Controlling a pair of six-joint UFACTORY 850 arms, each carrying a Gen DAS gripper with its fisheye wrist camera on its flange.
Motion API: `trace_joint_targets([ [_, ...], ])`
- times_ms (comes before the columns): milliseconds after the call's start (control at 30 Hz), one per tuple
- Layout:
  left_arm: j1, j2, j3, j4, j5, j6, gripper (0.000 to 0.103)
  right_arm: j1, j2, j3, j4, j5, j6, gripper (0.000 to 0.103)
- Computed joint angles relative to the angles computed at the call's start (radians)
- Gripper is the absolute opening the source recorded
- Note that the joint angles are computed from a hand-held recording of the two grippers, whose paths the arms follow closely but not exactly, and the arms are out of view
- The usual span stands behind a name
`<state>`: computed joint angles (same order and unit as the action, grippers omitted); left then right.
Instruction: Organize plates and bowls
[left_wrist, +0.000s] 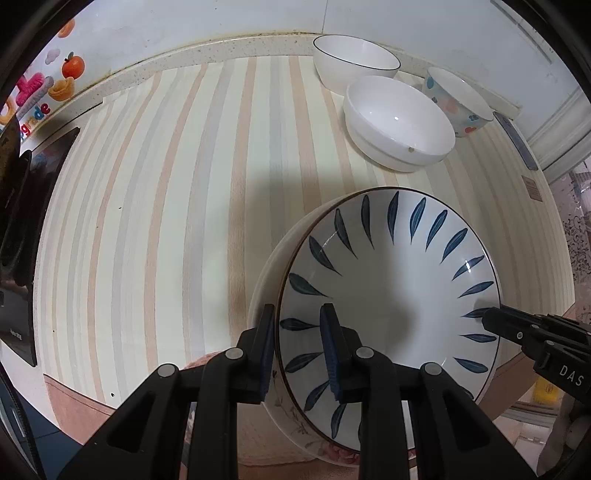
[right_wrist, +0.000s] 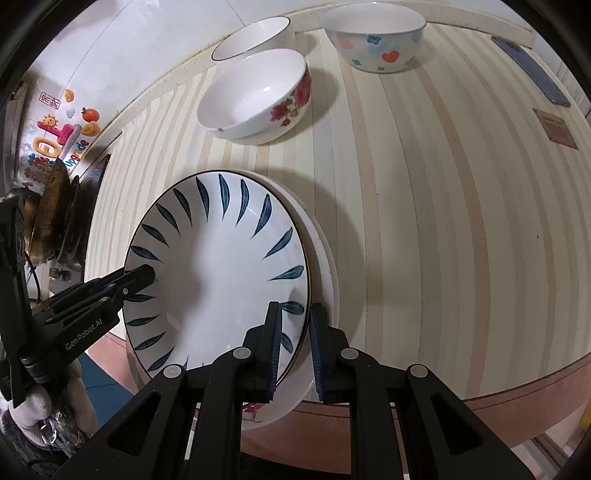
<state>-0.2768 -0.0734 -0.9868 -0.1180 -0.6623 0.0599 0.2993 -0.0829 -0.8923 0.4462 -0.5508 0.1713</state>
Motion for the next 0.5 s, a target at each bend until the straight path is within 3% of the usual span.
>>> trace_joint_targets([
  [500,0.025,-0.016,-0.019,-0.053,-0.083,-0.014,0.022,-0.029,-0.009,-0.009,0.098,-0.034,-0.016,0.025],
])
